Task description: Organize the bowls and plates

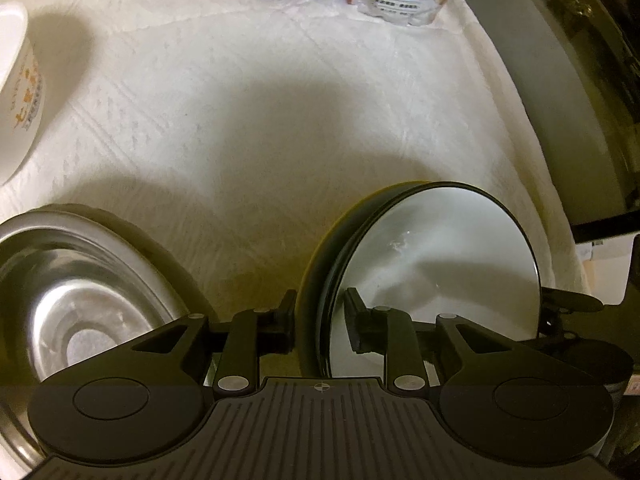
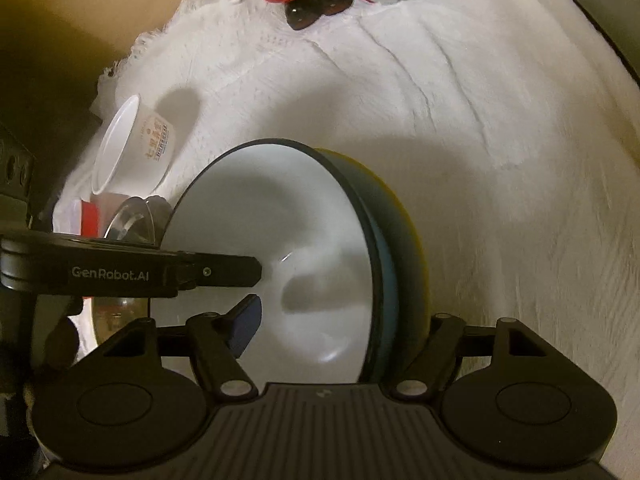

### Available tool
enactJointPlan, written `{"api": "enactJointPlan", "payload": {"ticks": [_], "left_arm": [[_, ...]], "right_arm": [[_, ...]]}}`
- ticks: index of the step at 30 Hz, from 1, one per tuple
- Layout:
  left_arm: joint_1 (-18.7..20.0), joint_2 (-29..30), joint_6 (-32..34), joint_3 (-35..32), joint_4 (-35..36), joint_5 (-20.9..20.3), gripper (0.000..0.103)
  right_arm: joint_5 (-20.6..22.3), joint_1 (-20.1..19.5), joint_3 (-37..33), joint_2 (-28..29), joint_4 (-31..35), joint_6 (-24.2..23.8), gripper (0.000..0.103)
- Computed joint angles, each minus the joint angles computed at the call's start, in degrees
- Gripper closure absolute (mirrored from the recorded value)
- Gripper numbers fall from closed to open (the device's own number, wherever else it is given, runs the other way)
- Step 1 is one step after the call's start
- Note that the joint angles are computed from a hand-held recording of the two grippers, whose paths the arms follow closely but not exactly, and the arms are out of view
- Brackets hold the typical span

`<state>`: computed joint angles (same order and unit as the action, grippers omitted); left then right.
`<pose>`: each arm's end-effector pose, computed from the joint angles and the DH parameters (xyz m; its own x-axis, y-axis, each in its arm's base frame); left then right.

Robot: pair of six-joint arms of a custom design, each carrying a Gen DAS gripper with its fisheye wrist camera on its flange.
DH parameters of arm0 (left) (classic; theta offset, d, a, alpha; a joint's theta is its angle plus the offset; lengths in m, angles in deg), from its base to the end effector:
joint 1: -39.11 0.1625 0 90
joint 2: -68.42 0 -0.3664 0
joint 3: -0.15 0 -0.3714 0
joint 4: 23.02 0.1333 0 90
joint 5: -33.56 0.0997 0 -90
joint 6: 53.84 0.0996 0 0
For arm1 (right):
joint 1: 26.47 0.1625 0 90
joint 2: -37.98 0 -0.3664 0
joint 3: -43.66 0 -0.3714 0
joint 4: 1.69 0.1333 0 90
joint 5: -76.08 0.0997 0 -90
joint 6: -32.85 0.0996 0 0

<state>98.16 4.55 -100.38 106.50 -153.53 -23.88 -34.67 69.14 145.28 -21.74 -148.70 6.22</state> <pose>-0.1133 -0.5524 0.1533 -0.8637 -0.3131 -0.3949 -0.1642 0.9157 -0.3668 0.1544 -0.5694 0.1669 -0.7977 -0.4302 0.4226 -0.5056 0.8591 -0.0797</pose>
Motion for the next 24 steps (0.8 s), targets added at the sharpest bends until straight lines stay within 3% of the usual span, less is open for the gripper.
{"api": "enactJointPlan", "payload": {"ticks": [7, 16, 24], "left_arm": [[1.3, -0.7, -1.1, -1.2, 0.2, 1.3, 0.071], [4.3, 0.1, -2.2, -3.7, -2.7, 3.8, 0.074], [4.2, -1.3, -2.8, -2.5, -4.5, 3.7, 0.077]], "right_arm": [[1.2, 0.6, -5.3, 3.9, 2.0, -1.2, 0.030], [1.7, 1.9, -16.1, 12.5, 4.0, -3.5, 0.030], [1.2, 2.1, -18.3, 13.6, 4.5, -6.2, 0.030]]}}
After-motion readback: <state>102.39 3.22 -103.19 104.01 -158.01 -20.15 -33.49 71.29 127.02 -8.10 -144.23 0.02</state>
